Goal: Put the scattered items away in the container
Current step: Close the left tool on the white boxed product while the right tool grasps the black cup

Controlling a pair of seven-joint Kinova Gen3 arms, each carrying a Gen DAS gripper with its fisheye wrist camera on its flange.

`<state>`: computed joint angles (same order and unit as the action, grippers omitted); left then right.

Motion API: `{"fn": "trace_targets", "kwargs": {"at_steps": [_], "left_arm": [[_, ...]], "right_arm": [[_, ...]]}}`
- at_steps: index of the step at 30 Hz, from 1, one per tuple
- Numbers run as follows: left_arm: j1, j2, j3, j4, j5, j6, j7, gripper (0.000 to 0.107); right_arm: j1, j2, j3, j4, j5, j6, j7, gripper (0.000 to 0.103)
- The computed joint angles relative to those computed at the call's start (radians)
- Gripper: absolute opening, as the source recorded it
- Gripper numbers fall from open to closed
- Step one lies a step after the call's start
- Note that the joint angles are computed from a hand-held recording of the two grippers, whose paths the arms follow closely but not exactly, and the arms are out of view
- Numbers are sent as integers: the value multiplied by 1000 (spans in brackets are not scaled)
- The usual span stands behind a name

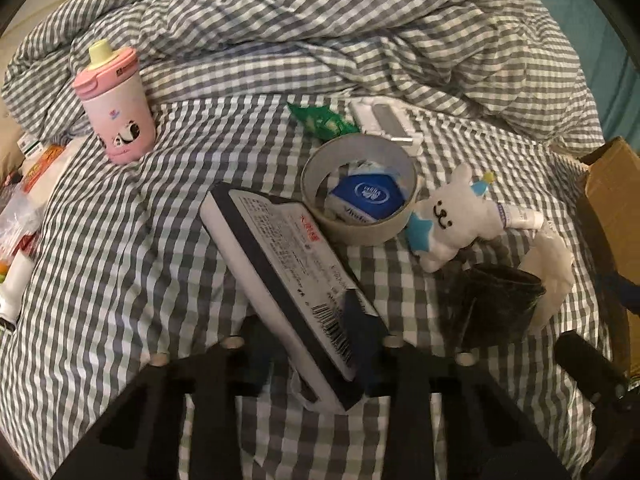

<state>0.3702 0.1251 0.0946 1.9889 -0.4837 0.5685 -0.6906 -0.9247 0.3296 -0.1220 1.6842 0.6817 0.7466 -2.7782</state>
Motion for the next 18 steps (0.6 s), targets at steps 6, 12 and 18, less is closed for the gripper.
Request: {"fn": "trace_targets", "kwargs": {"at_steps": [6,12,18], "left_arm": [[-44,-46,-11,36,30,-44,-18,18],[-88,-119,2,66,-52,-28,51,15],[-162,-183,35,86,-69,-11,52,15]], "right_arm": [[30,33,-7,-23,-52,-57,67,103],[43,87,8,-77,-148,-63,149,98],[53,146,31,-129,-227,-48,211,81]]}}
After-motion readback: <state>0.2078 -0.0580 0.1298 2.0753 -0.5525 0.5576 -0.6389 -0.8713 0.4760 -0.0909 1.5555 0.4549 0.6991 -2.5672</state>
